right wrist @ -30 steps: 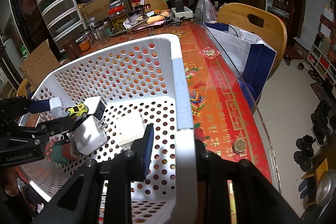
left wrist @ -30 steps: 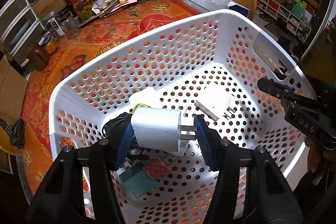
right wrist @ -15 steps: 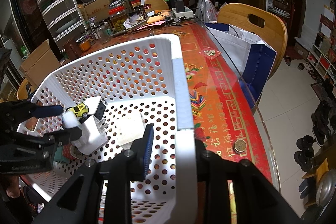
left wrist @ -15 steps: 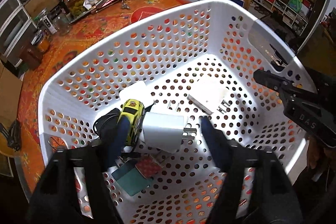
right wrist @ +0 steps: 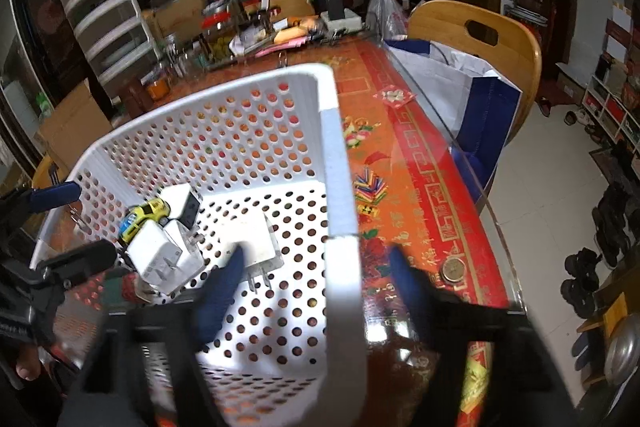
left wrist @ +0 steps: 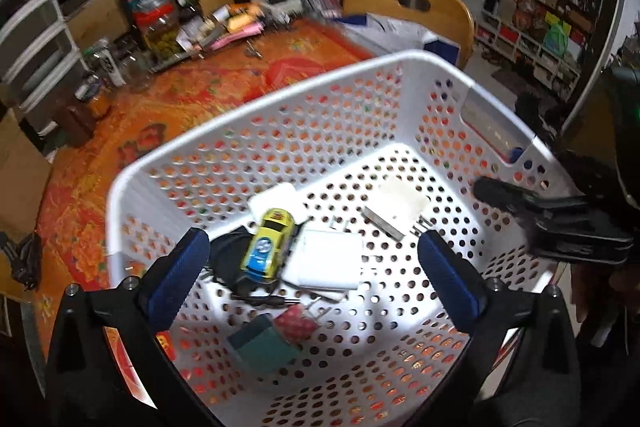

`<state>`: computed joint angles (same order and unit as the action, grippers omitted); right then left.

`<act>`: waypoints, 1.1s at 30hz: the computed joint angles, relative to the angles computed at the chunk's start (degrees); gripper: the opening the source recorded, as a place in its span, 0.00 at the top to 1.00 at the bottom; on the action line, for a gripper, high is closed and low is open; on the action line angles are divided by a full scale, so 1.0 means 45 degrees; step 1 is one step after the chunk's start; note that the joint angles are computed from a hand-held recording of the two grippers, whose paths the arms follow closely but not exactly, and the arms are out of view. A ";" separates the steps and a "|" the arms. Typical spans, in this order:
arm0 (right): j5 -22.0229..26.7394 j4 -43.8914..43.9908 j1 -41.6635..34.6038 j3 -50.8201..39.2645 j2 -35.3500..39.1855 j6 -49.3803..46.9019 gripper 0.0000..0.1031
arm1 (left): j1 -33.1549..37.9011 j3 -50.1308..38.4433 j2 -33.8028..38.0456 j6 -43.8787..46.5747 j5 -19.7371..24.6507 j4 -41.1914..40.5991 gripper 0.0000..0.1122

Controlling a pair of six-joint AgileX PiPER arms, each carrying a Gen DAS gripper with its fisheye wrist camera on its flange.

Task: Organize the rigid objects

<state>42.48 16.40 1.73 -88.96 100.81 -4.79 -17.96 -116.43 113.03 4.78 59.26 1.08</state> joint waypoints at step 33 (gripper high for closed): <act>0.4854 -1.7321 1.4895 0.6816 -0.8624 1.9184 0.00 | 0.3609 1.4352 -1.5076 0.1718 -0.4802 -0.2092 0.08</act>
